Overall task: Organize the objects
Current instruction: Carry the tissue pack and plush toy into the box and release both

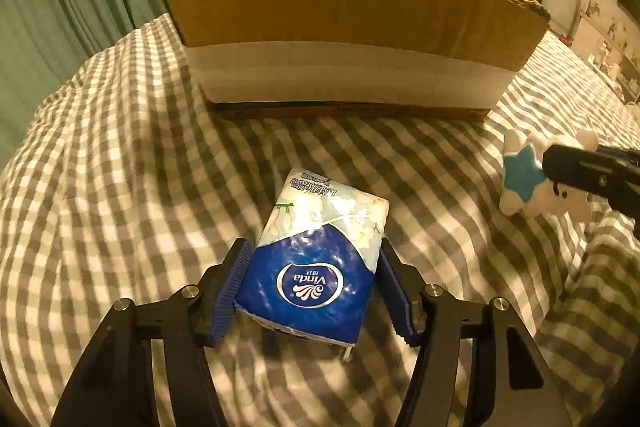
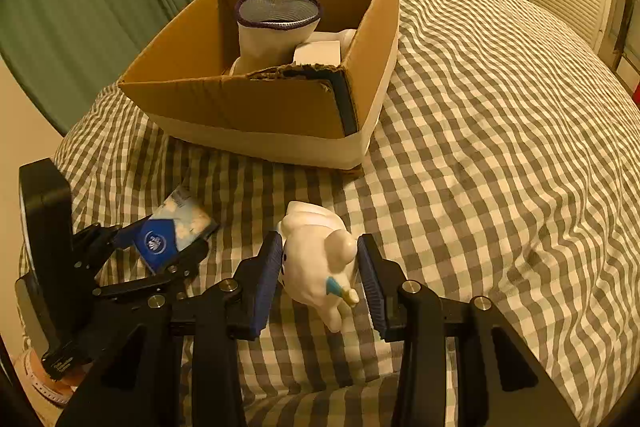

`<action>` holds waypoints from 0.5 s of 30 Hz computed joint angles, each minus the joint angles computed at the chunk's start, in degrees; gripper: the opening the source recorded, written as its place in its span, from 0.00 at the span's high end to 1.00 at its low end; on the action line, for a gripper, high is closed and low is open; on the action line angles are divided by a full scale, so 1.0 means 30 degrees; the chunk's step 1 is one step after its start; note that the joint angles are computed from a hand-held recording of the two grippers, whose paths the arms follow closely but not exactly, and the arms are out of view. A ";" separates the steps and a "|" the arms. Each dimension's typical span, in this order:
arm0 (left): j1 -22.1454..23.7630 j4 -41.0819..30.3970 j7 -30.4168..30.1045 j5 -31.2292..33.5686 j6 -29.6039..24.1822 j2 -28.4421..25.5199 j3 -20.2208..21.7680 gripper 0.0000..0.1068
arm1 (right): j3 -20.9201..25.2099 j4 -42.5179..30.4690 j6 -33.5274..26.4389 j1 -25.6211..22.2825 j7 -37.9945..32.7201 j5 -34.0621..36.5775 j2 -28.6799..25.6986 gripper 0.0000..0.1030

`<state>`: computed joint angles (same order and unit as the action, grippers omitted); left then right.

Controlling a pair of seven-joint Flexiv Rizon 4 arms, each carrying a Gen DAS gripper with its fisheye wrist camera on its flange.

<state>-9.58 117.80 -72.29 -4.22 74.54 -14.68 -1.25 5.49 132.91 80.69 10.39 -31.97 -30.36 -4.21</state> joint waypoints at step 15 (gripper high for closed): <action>-0.0230 -0.0390 -0.1946 0.2878 -0.2871 0.3196 0.0319 0.41 | 0.0552 0.0573 -0.0123 -0.1183 0.4099 -0.5658 0.2227 0.63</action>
<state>-10.27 116.63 -78.13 4.41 65.93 -5.09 -0.30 7.15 134.63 80.32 6.84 -19.67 -47.33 2.48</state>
